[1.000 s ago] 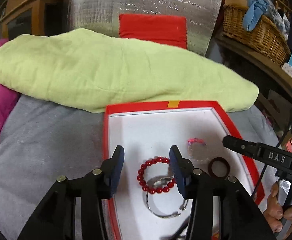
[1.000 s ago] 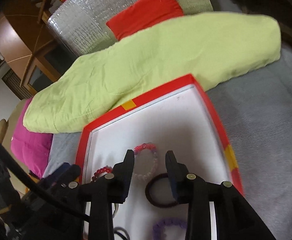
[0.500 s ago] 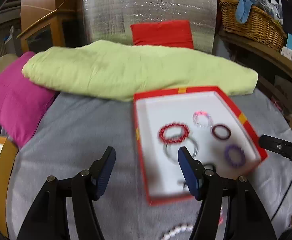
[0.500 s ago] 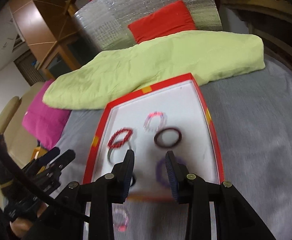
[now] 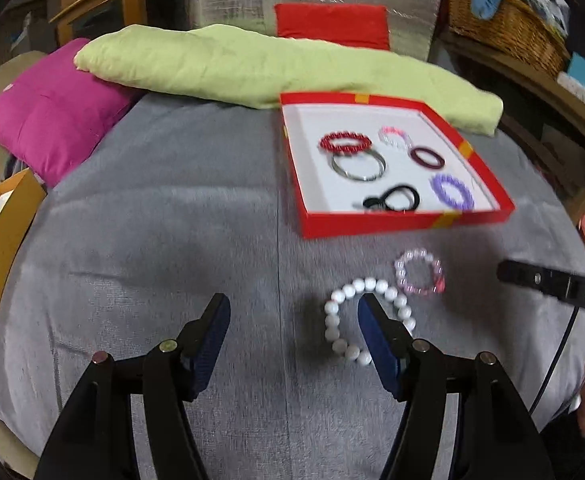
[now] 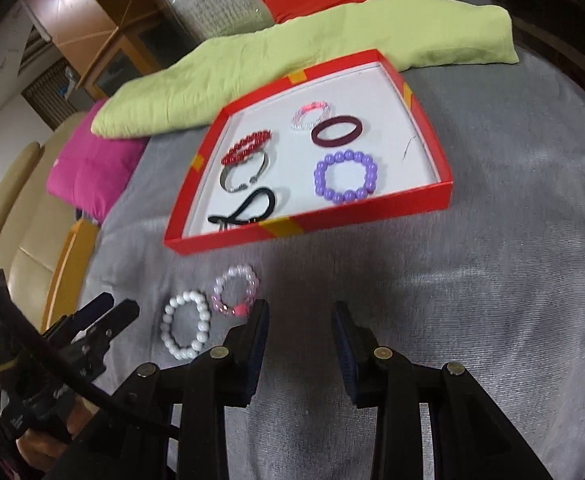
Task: Organize jewelry
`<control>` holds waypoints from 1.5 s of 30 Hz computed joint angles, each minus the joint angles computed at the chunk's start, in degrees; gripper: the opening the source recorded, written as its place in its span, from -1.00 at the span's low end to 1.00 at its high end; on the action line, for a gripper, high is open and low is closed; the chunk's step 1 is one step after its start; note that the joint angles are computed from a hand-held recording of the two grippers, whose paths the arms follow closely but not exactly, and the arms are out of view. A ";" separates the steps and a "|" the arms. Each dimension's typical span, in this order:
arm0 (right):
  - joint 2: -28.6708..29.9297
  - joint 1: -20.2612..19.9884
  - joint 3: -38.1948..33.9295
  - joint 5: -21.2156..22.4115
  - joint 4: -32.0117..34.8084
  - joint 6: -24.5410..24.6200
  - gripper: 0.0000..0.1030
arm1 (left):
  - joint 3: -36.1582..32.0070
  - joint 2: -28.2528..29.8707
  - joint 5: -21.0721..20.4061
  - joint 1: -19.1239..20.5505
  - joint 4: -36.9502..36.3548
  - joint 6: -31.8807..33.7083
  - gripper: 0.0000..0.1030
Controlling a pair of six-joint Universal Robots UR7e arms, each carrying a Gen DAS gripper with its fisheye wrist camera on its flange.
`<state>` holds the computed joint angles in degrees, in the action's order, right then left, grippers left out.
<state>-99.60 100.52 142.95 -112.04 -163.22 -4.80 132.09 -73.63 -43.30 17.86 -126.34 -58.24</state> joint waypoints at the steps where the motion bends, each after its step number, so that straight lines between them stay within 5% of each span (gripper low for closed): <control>1: 0.36 -0.08 0.06 -0.08 -0.29 -0.16 -0.31 | -0.11 0.31 -0.03 0.26 0.09 0.50 0.31; 45: 11.38 3.95 -3.22 -4.63 -2.60 -0.64 -0.29 | -2.63 3.13 0.43 1.13 5.87 3.92 0.31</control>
<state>-88.22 104.46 139.73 -116.67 -165.82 -5.44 129.46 -70.50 -42.87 18.99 -120.48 -54.32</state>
